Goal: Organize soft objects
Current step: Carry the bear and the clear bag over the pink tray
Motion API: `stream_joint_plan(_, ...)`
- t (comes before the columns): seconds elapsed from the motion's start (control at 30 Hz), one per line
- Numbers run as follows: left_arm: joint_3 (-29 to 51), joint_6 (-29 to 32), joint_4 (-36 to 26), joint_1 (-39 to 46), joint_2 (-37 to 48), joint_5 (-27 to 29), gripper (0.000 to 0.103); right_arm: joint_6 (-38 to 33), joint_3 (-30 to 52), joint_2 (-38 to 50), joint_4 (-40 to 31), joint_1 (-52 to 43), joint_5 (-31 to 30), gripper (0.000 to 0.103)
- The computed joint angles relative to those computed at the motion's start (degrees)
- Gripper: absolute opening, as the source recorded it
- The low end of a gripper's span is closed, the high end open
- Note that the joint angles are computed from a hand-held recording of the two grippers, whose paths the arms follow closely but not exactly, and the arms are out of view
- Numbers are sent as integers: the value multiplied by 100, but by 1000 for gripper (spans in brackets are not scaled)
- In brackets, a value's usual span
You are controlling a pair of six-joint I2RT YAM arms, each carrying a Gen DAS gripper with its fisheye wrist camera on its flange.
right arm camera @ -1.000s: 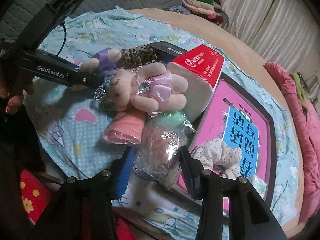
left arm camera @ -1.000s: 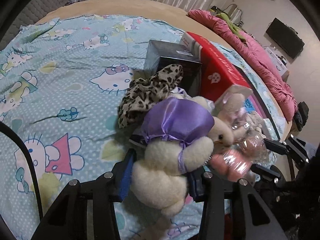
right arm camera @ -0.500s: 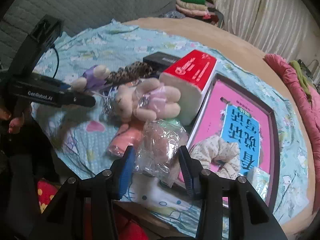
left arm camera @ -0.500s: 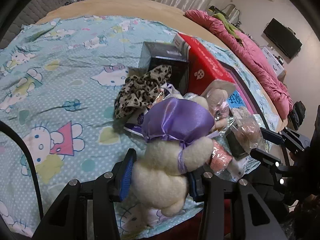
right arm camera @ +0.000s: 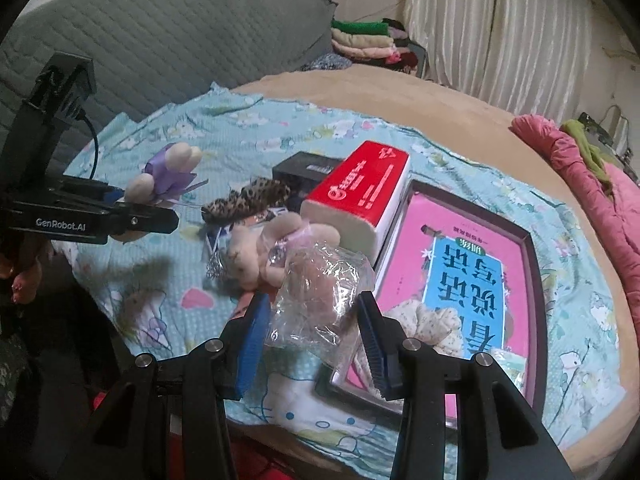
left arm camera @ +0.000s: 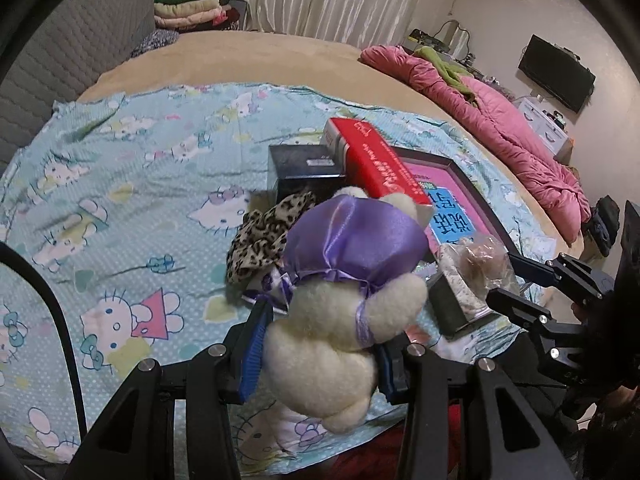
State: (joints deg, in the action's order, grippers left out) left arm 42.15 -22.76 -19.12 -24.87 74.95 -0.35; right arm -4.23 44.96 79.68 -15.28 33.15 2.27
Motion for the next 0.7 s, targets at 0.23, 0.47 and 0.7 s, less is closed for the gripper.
stream_joint_plan(0.23,495,-208,-333,-469,160,-400,45,140,-74,-282,112,-175,-102,46)
stream_joint_plan(0.47,1110,-322,-545,-866,503,-550,46,202,-96,-629,125,-439,-197,46)
stream_joint_plan(0.7,1867,-343,-848,-1276,949,-766,46,210,-85,-961,53,-809,-279,46)
